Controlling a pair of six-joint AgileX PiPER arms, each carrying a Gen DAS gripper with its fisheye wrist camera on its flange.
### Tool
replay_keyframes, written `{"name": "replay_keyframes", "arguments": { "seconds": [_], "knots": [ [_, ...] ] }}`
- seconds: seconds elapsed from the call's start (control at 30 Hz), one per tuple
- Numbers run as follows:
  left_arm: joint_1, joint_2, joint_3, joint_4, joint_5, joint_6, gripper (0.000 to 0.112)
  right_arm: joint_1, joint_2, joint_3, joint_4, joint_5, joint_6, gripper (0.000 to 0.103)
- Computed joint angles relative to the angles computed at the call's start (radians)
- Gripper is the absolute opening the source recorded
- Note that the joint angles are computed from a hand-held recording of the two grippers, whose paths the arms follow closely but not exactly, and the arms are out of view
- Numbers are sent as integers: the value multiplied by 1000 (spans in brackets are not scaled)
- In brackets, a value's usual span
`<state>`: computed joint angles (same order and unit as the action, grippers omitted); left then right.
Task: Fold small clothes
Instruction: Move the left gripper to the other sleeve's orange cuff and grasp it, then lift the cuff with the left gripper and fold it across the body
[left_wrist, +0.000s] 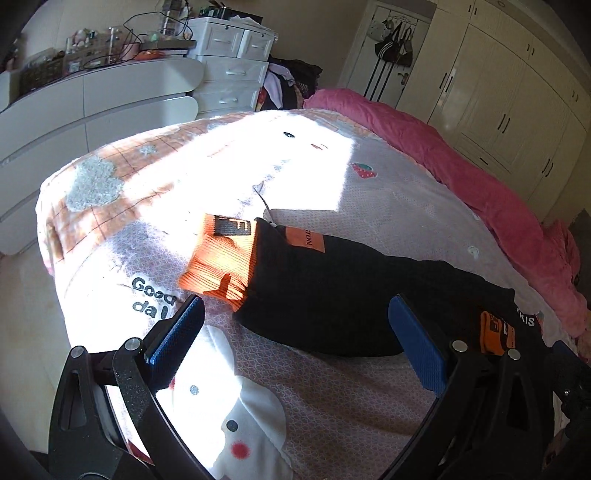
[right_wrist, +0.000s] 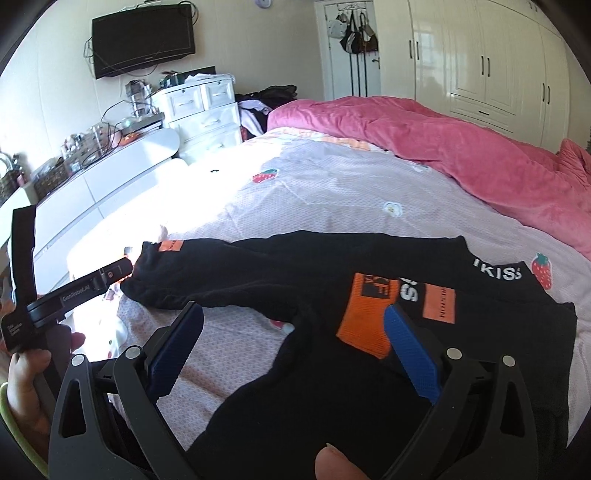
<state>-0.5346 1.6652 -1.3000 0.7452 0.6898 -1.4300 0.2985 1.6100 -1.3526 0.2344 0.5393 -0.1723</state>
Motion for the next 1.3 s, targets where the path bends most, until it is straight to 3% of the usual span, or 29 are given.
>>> {"name": "replay_keyframes", "arguments": {
  "seconds": [0.27,0.5,0.63,0.83,0.97,1.0,1.2,1.3],
  "knots": [
    [58,-15,50,-33,-43,-39,93,55,61,-55,-9,6,6,97],
    [155,-26,140,-102,-163,-95,93,76,101,-76,9,7,-6,97],
    [183,-22,167,-67,-214,-149,90,68,105,-71,18,3,-11,97],
    [195,25,114,-64,-221,-118,62,25,115,-65,62,3,-29,97],
    [207,39,112,-81,-290,-66,16,-1,111,-48,91,-2,-42,97],
    [211,37,118,-93,-321,-52,10,-7,108,-43,101,-4,-46,97],
    [134,-17,132,175,-283,-245,8,-60,75,9,160,-10,-89,97],
    [94,-38,108,208,-267,-274,8,-107,50,42,198,-4,-121,97]
  ]
}}
